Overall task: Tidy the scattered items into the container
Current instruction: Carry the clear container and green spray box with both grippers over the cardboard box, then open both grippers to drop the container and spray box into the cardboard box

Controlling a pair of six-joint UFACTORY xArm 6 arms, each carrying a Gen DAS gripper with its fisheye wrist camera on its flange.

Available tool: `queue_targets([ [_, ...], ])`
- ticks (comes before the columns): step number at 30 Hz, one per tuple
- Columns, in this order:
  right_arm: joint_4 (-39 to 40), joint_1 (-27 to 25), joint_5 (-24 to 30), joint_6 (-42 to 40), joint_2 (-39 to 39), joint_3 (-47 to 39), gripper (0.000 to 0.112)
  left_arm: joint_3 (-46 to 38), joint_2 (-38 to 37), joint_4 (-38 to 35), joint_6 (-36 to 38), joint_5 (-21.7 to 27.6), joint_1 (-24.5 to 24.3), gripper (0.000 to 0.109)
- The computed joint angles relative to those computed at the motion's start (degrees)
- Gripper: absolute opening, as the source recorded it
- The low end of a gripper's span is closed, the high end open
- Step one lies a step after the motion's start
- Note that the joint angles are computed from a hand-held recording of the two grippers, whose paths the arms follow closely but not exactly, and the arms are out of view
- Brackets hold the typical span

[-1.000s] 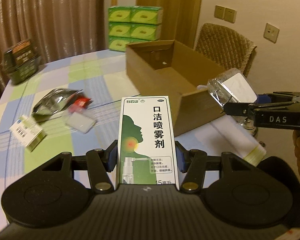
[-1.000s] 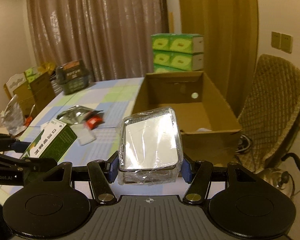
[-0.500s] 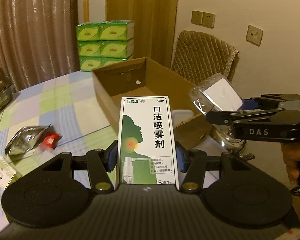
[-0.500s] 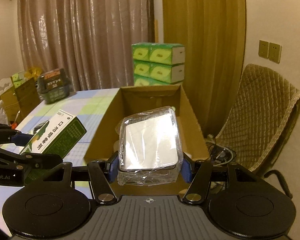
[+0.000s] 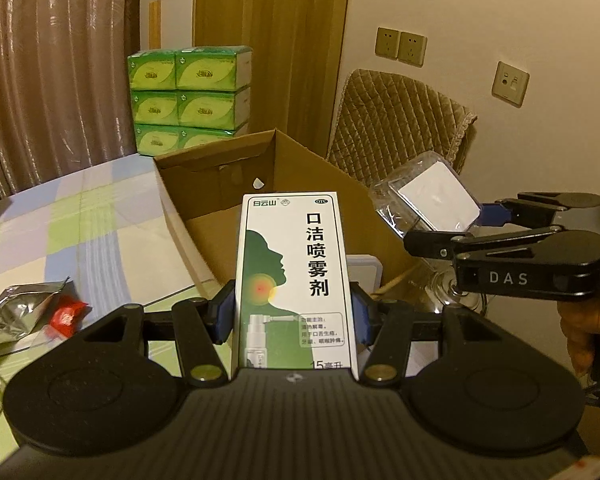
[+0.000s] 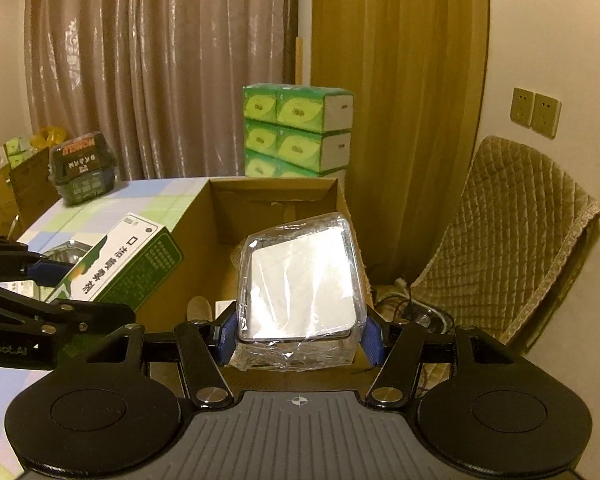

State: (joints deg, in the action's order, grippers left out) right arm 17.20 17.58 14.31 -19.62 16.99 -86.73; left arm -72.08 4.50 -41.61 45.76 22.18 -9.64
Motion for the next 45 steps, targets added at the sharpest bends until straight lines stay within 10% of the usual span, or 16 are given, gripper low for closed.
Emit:
queue_targets([
  [45, -2.09, -1.81, 5.49, 1.04, 12.95, -15.11, 0.057, -14.16, 14.47, -1.72, -4.56, 1.33, 1.32, 0.051],
])
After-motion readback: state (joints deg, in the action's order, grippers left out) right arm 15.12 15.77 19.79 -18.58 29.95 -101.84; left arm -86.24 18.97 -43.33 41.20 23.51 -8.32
